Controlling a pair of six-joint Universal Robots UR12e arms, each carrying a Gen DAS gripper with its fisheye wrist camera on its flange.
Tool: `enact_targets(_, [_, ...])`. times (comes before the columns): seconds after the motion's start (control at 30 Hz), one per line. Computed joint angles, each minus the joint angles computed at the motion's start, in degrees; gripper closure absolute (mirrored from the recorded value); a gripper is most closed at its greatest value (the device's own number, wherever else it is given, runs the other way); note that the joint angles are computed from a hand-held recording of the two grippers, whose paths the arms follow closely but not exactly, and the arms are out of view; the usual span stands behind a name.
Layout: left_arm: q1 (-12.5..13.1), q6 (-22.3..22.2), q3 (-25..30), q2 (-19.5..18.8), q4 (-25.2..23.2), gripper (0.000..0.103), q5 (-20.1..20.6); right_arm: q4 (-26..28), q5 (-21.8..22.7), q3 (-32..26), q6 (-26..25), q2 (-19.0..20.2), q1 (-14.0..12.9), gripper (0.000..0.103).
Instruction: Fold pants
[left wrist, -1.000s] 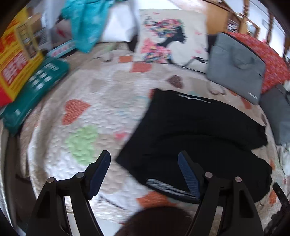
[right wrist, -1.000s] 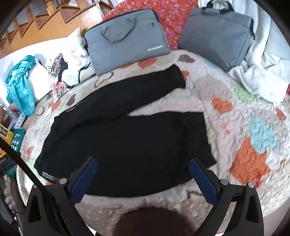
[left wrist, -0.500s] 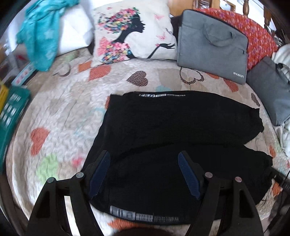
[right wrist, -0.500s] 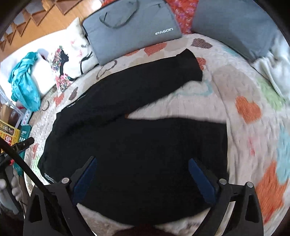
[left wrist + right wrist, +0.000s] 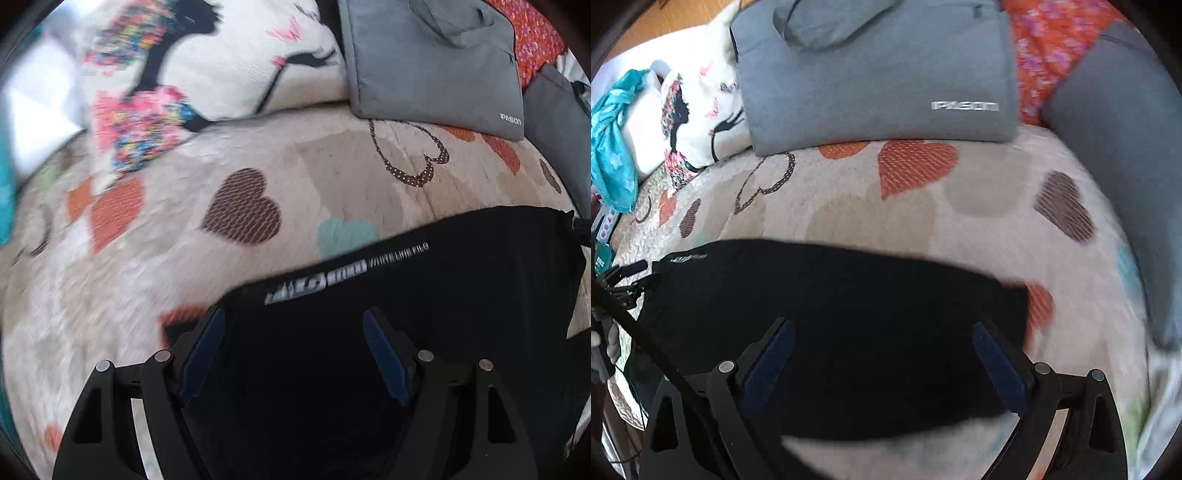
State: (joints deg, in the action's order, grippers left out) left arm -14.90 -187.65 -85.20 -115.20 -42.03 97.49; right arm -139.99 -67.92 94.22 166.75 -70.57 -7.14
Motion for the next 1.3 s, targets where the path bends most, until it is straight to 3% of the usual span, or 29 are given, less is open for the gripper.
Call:
enact_targets(0.17, [1.4,7.1,5.5,-4.5,-4.0,0.026,-6.2,3.4,0.7,-5.3,-2.2,4.6,2.0,0.004])
enact_targets(0.27, [1.8,10.1,6.6,-5.7,-3.1,0.026,-8.4,3.6,-0.1,-6.7,-3.7,5.9,3.0,0.003])
enact_targets(0.33, [2.1,11.1,7.3,-6.2,-3.9,0.021,-10.1,3.5,-1.0,-7.2,-4.8,6.2,3.5,0.001])
enact_targets(0.57, [1.5,13.4,6.8,-6.3,-2.0,0.017,-9.2,3.0,-1.2,-7.3,-4.9,6.2,4.1,0.002])
enact_targets(0.63, [1.7,14.1,6.7,-5.9,-2.9,0.040,-11.5,2.9,-1.5,-7.0,-5.7,5.9,4.5,0.007])
enact_targets(0.67, [1.9,15.3,6.5,-5.5,-3.7,0.072,-14.8,2.7,-2.8,-6.8,-6.4,5.7,5.0,0.011])
enact_targets(0.7, [1.9,16.3,5.5,-4.8,-3.2,0.080,-15.6,2.3,-4.6,-6.5,-7.1,5.4,5.5,0.014])
enact_targets(0.77, [1.1,18.6,5.1,-4.5,-2.6,0.090,-12.7,2.3,-5.1,-6.0,-8.1,4.8,5.8,0.027])
enact_targets(0.8, [1.0,19.0,4.9,-4.3,-2.7,0.103,-12.5,2.6,-5.4,-6.0,-8.0,4.7,5.8,0.030])
enact_targets(0.83, [1.3,18.6,5.1,-4.2,-3.7,0.103,-14.4,3.0,-5.3,-5.9,-8.0,4.5,5.8,0.038])
enact_targets(0.93, [1.2,18.9,4.9,-4.1,-3.7,0.103,-14.2,3.4,-4.5,-5.6,-8.1,4.0,5.7,0.058])
enact_targets(1.03, [0.4,20.4,5.4,-4.6,-3.2,0.099,-11.5,3.8,-4.0,-5.6,-7.6,4.0,5.7,0.061])
enact_targets(1.07, [0.4,20.4,5.4,-4.4,-3.1,0.086,-11.0,3.7,-3.8,-5.6,-7.5,4.0,5.7,0.058])
enact_targets(1.1, [0.2,20.0,5.8,-4.6,-3.0,0.064,-10.1,3.5,-3.6,-5.5,-7.5,4.0,5.7,0.058])
enact_targets(1.13, [0.2,19.7,5.6,-4.5,-1.8,0.055,-9.2,3.3,-3.6,-5.4,-7.7,4.0,5.7,0.057])
enact_targets(1.27, [0.6,20.8,5.4,-4.3,0.9,0.050,-10.5,3.1,-3.2,-5.4,-8.6,4.1,5.8,0.051])
enact_targets(1.3, [0.5,21.1,5.7,-4.6,0.7,0.043,-10.2,3.0,-2.8,-5.4,-8.4,4.2,5.7,0.050])
